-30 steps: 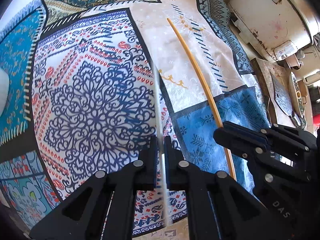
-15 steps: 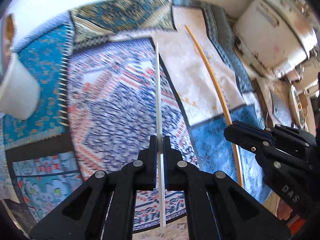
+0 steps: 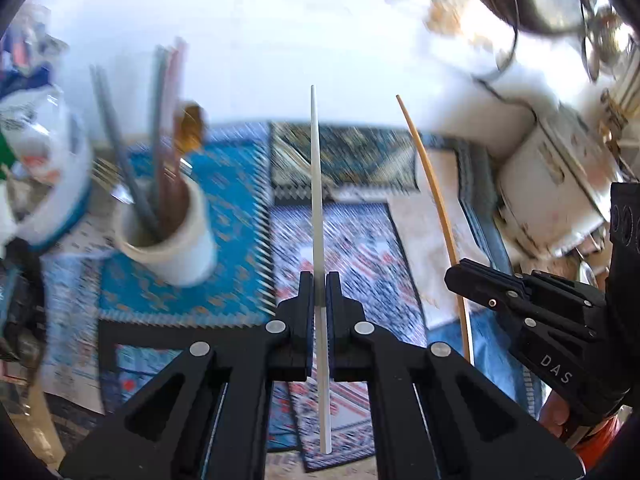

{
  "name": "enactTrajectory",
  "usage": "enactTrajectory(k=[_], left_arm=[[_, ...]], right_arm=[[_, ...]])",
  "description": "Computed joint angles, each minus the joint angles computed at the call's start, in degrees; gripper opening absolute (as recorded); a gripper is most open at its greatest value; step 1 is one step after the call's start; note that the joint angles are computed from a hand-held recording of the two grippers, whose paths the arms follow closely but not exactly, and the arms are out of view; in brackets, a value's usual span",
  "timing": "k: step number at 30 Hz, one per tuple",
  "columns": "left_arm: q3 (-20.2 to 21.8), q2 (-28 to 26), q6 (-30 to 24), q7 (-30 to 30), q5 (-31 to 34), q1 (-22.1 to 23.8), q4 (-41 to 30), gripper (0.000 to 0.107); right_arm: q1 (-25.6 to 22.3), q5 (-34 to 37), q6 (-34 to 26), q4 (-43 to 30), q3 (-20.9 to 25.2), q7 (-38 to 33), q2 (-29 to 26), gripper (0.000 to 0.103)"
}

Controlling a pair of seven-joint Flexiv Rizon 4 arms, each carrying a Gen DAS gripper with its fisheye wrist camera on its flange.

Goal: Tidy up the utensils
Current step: 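Lift both chopsticks and carry them toward the white cup with both tools, then lower the white and yellow chopsticks into the white cup with both tools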

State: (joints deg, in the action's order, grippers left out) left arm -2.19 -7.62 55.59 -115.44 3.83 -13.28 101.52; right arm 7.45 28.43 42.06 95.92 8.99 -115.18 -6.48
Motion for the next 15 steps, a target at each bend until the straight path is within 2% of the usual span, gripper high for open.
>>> enactTrajectory(k=[7, 15], left_arm=[[2.21, 4.62, 1.75, -2.7, 4.11, 2.91, 1.1, 0.004], [3.43, 6.58, 6.03, -2.86, 5.16, 7.75, 1.75, 0.004]], right_arm=[[3.07, 1.8, 3.61, -4.96, 2.23, -0.5, -2.26, 0.006], [6.24, 2.66, 7.94, -10.95, 5.08, 0.8, -6.42, 0.006]])
